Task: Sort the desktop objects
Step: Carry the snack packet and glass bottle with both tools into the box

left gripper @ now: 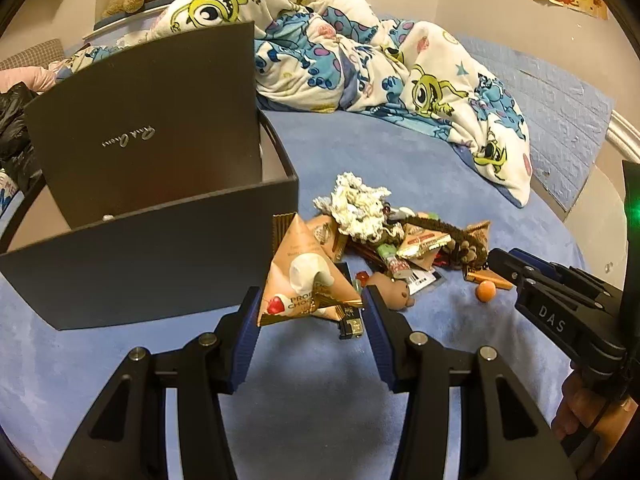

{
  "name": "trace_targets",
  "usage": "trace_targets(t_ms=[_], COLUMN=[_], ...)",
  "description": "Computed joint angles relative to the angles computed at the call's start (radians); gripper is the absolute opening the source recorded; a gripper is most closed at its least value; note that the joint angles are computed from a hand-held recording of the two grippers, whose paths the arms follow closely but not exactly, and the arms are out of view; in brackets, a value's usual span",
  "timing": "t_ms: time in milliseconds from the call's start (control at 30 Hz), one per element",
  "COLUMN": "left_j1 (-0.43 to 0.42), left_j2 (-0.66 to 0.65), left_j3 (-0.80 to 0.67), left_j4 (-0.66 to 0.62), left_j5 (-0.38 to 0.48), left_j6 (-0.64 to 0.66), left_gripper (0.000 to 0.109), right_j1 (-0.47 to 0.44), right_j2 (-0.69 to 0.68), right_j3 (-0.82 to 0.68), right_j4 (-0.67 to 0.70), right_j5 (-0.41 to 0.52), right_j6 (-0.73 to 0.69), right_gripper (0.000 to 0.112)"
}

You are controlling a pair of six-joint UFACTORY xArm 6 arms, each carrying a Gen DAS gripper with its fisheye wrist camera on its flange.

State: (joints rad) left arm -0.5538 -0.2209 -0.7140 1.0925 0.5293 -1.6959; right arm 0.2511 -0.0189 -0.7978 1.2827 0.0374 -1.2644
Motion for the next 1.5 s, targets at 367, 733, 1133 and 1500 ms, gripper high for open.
trace_targets(t_ms=[367, 733, 1133, 1500], left_j1=[0.031, 0.129, 0.331, 0.412], left_j2=[-0.179, -0.452, -0.676, -0.652], left_j3=[0.067, 0.194, 0.333, 0.376], left_j4=[-0.061, -0.184, -0.315, -0.349], left_j5=[0.068, 0.176, 0.146, 0.061], left_j6=[0.089, 0.283, 0.499, 0.542], left_gripper=[0.051, 0.051, 0.051, 0.051], right_j1=[0.069, 0.237, 0.421, 0.430], right_j2=[-0.083, -0.112, -0.064, 0.000], right_j3=[0.010, -0.015, -0.056, -0.076], right_j4=[-0.123, -0.310, -0.471, -0.780], right_j5=[0.032, 0.023, -0.029, -0.058], right_j6=[0.129, 0.354, 0.538, 0.813], right_gripper=[0.026, 0.026, 0.026, 0.026])
